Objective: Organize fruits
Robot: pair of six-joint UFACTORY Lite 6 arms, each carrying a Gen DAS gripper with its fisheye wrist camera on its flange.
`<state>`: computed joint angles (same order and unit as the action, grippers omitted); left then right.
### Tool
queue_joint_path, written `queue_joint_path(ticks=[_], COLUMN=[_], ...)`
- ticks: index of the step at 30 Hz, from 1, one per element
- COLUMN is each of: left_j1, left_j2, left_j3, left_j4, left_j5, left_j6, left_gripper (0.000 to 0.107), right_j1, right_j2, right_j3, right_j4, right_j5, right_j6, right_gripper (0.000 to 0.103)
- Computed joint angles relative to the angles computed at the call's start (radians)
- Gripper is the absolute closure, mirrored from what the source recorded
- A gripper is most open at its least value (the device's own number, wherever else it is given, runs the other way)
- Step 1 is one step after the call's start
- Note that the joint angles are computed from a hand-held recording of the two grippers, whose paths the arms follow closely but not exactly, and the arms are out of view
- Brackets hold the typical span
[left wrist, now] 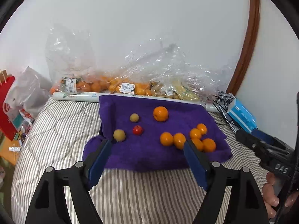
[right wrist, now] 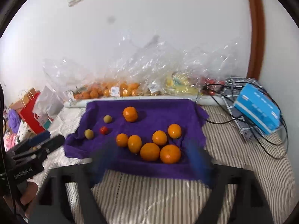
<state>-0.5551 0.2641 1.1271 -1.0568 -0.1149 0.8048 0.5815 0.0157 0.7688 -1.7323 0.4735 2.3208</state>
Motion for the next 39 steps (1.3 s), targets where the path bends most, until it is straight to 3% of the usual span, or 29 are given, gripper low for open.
queue_joint_path(ticks=[9,12,16,26,39], left_j1=[-0.148,-0.219,-0.316,-0.471,-0.473], left_j2=[-0.323,-0.415,-0.509,-0.609,-0.601], left_j3=[-0.282,-0.336,-0.390,-0.443,-0.438], left_j4=[-0.444,-0.580,-0.671,-0.721,-0.739], left_j5=[-0.157,-0.230,-0.333,-0.488,-0.497], left_j6=[0.368,0.475,0.531,0.522,0.522], left_gripper=[0.021,0.017,0.014,0.013,0.013], right_j1=[0.348,0.498,0.618,0.827,0.890], right_j2=[-0.257,-0.292,-0.323,-0.405,-0.414], right_j3=[-0.139,-0.154,-0.165,-0.216,-0.205], right_j4=[0.365,0.434,0.507,0.605,0.650], right_j5=[0.326,0.465,0.569,0.754,0.848], right_j6=[-0.217,-0.220,-0.198,-0.100,-0.097], right_gripper=[0.001,0.000,0.000,0.000,0.000])
